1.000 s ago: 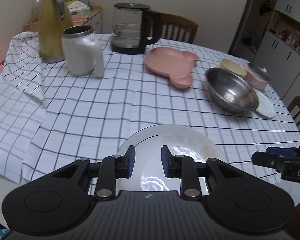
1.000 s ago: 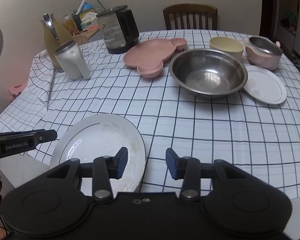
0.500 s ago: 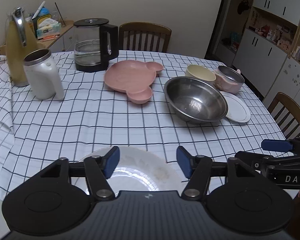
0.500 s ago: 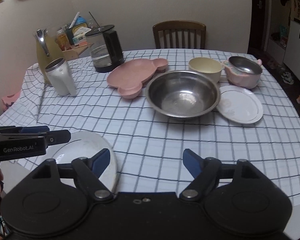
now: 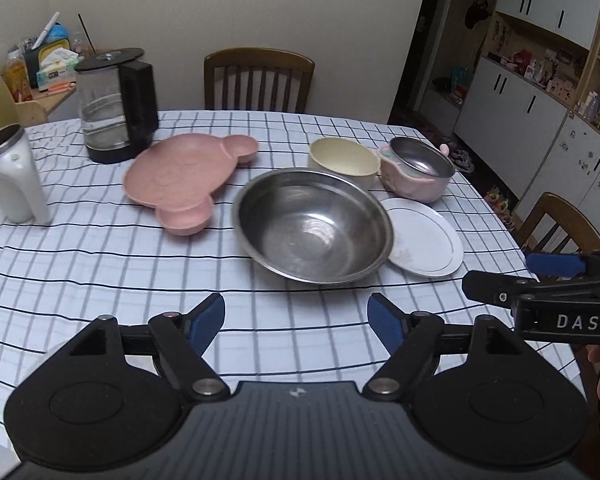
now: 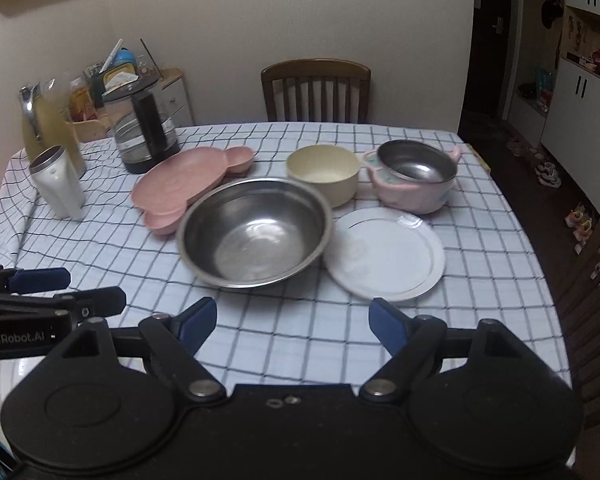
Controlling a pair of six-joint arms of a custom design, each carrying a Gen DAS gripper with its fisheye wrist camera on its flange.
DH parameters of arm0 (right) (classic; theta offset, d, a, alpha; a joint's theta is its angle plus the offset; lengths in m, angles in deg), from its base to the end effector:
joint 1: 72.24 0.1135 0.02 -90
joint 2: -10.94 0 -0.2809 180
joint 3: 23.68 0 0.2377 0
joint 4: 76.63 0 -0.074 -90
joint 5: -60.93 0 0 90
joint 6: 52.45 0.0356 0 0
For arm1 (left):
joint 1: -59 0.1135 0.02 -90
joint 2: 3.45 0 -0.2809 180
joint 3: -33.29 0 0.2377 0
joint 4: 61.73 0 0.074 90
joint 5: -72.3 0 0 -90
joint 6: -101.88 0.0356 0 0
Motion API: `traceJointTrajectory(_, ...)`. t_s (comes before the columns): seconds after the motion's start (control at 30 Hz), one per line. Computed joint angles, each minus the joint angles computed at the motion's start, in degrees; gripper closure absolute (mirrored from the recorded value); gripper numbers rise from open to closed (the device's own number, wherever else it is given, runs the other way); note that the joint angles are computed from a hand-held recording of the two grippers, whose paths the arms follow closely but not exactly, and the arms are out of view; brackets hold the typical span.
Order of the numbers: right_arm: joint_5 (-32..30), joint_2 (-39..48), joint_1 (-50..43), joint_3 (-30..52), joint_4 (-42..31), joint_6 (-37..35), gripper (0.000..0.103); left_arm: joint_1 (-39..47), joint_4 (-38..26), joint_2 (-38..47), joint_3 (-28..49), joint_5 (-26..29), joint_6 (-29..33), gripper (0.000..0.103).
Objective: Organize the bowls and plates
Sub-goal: 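Open both grippers and pull them back from the plate, then close both grippers on the rim of the small flower-pattern white plate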
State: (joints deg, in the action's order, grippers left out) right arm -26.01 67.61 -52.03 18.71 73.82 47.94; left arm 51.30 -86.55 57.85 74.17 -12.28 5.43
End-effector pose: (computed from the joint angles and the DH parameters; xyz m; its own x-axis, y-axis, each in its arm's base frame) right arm 0.1649 0.0587 0.2137 -0.6949 -0.0639 -0.7162 -0.1866 0.9780 0.0937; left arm 0.1828 -0.0281 0.1992 -0.7216 -0.0153 -0.6921 0.1190 0.9821 -0.1457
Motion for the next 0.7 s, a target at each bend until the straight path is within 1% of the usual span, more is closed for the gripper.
traceJointTrajectory(0.03,-1.36,0.3,-2.78,-0.1,0.81,-2.28,0.004,-2.03,0.95,1.43,0.4,-1.23,-1.66,0.025)
traceJointTrajectory(0.07,-2.99,0.44,-5.73,-0.47,2.14,-4.52,0.002,-4.48,2.17,3.12,0.84,-2.91,-3.49,0.025)
traceJointTrajectory(0.2,-11.84,3.79,-17.65,-0.33,6.42,-13.45,0.0,-12.02,5.12,10.44,3.7,-8.05,-9.29,0.025)
traceJointTrajectory(0.33,-18.73,11.63,-26.86,2.43,9.05,-21.31,0.0,-17.01,6.66,18.5,7.92,-10.89,-14.26,0.025)
traceJointTrajectory(0.47,-22.4,20.2,-32.82,6.01,11.48,-26.99,0.0,-20.48,7.11,26.71,13.1,-12.54,-18.33,0.025)
traceJointTrajectory(0.53,-23.17,24.1,-34.51,8.04,12.2,-29.31,0.0,-21.88,7.15,30.6,15.78,-13.04,-19.83,0.025)
traceJointTrajectory(0.7,-25.77,33.58,-37.49,14.27,11.53,-35.23,0.002,-23.98,6.46,39.05,22.26,-13.73,-23.35,0.025)
